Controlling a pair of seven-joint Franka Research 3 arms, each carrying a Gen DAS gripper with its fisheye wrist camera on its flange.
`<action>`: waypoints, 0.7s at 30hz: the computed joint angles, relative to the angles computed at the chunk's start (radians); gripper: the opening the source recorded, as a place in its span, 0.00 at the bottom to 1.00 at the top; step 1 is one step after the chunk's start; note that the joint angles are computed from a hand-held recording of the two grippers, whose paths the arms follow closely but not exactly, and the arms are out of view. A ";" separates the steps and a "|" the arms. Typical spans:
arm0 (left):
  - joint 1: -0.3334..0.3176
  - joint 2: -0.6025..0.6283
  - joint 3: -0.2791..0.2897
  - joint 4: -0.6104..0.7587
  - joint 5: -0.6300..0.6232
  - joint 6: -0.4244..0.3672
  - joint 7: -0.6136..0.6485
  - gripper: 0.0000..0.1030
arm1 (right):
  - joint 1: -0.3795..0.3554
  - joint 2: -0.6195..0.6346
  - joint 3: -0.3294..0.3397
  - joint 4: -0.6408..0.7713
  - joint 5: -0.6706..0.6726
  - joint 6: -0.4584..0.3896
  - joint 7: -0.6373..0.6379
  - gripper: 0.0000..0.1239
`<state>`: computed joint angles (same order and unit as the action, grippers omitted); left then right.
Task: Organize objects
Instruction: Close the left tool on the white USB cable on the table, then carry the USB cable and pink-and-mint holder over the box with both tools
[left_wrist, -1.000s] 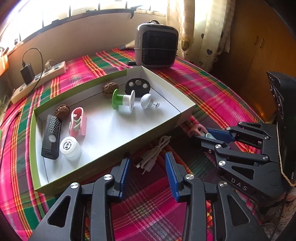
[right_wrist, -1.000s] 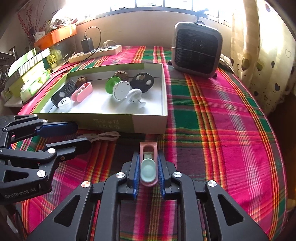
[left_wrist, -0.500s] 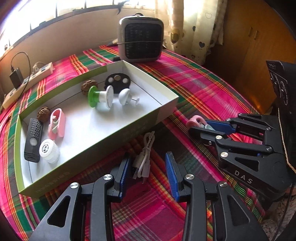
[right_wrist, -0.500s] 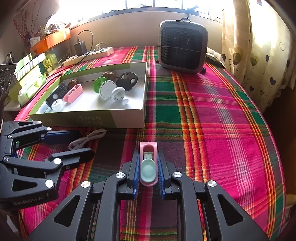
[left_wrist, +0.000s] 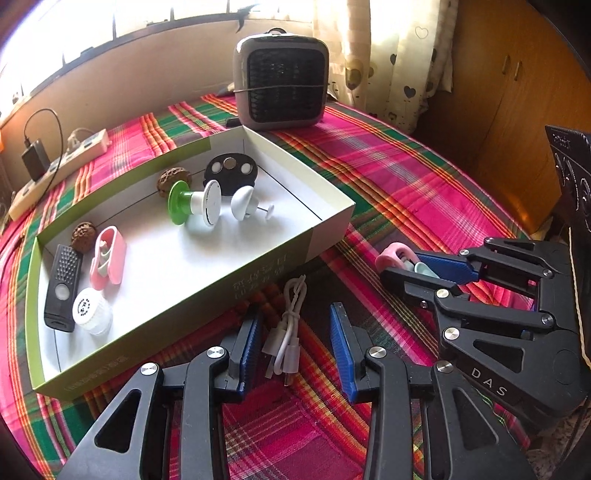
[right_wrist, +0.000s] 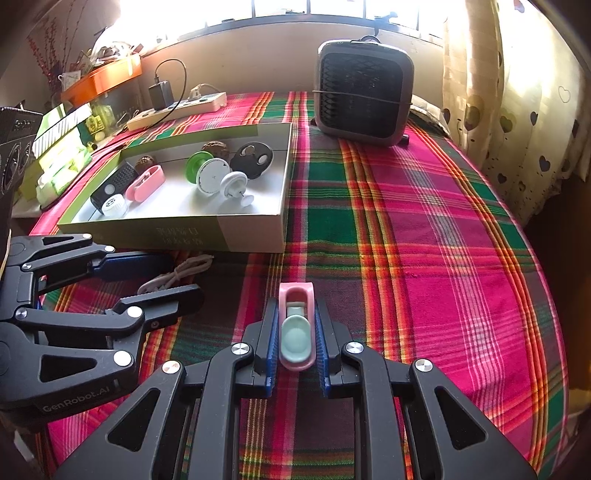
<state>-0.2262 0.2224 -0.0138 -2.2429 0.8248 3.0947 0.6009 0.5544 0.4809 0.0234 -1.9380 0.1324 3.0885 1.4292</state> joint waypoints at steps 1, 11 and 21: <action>-0.011 -0.001 0.012 0.002 0.015 -0.008 -0.017 0.28 | 0.002 0.000 -0.002 0.000 -0.001 0.000 0.000 0.15; -0.008 -0.004 0.018 0.013 0.115 -0.038 -0.129 0.14 | 0.001 0.002 0.000 0.000 0.003 0.005 -0.004 0.15; 0.012 -0.006 -0.001 0.014 0.150 -0.042 -0.172 0.14 | 0.001 0.002 0.000 0.000 0.007 0.006 -0.007 0.15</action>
<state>-0.2146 0.2163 -0.0147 -2.2288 0.9751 3.0527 0.4288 0.5553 0.4825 0.0237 -1.9380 0.1389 3.0950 1.4220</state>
